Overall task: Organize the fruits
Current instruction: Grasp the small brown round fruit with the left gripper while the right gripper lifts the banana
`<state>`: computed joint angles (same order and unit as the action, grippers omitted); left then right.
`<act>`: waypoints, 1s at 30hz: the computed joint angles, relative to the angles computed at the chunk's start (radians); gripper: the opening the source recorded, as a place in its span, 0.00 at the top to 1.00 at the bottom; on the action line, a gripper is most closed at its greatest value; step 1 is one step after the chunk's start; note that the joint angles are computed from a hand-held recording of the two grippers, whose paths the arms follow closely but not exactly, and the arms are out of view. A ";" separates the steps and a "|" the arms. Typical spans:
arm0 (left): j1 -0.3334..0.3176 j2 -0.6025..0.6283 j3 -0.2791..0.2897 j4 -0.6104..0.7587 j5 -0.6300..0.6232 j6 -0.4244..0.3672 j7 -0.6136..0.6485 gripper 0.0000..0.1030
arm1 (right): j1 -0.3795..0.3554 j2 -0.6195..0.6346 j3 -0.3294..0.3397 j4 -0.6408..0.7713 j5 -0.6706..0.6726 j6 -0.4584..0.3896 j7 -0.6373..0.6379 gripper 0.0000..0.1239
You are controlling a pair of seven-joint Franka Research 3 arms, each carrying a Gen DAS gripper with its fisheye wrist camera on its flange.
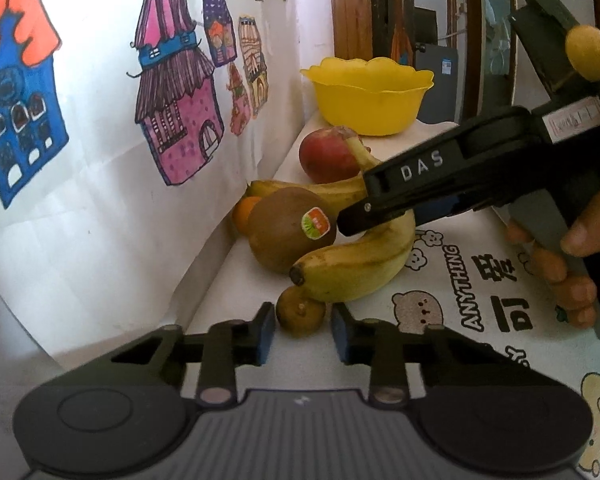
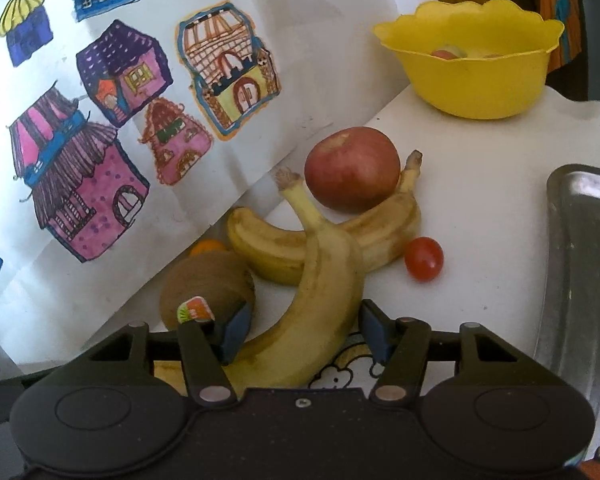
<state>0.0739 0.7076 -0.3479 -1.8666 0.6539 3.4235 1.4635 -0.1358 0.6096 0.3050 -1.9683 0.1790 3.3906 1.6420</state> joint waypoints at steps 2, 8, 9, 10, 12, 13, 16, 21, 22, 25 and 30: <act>-0.006 -0.002 0.007 -0.002 -0.005 0.004 -0.003 0.72 | -0.023 0.002 0.020 -0.004 -0.012 0.003 -0.001 0.56; -0.027 -0.035 0.036 -0.040 -0.006 0.012 -0.002 0.72 | -0.096 -0.006 0.086 -0.026 -0.052 -0.012 0.010 0.59; -0.029 -0.044 0.040 -0.050 -0.007 0.012 -0.003 0.72 | -0.115 -0.009 0.103 -0.034 -0.061 -0.015 0.008 0.59; -0.036 -0.058 0.052 -0.069 -0.013 0.019 -0.005 0.72 | -0.138 -0.012 0.124 -0.045 -0.073 -0.017 0.004 0.59; -0.042 -0.083 0.068 -0.108 -0.019 0.038 -0.010 0.72 | -0.183 -0.020 0.165 -0.068 -0.100 -0.024 -0.008 0.60; -0.055 -0.097 0.086 -0.128 -0.028 0.049 -0.010 0.72 | -0.202 -0.027 0.182 -0.082 -0.115 -0.027 -0.019 0.61; -0.079 -0.143 0.130 -0.200 -0.045 0.090 -0.009 0.73 | -0.249 -0.051 0.223 -0.124 -0.153 -0.037 -0.054 0.63; -0.064 -0.210 0.158 -0.314 -0.031 0.150 -0.018 0.72 | -0.409 -0.072 0.377 -0.200 -0.228 -0.072 -0.124 0.63; -0.055 -0.220 0.157 -0.332 -0.021 0.161 -0.024 0.72 | -0.423 -0.078 0.393 -0.215 -0.228 -0.074 -0.137 0.63; -0.023 -0.246 0.147 -0.374 0.023 0.180 -0.056 0.72 | -0.435 -0.100 0.413 -0.256 -0.218 -0.061 -0.152 0.63; -0.015 -0.269 0.156 -0.412 0.051 0.201 -0.092 0.72 | -0.513 -0.116 0.498 -0.322 -0.291 -0.060 -0.197 0.63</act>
<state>0.0591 0.4384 -0.1919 -2.2790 0.7048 3.6242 1.3716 -0.6487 0.4937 0.8029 -2.2900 -0.1125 3.3301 1.4450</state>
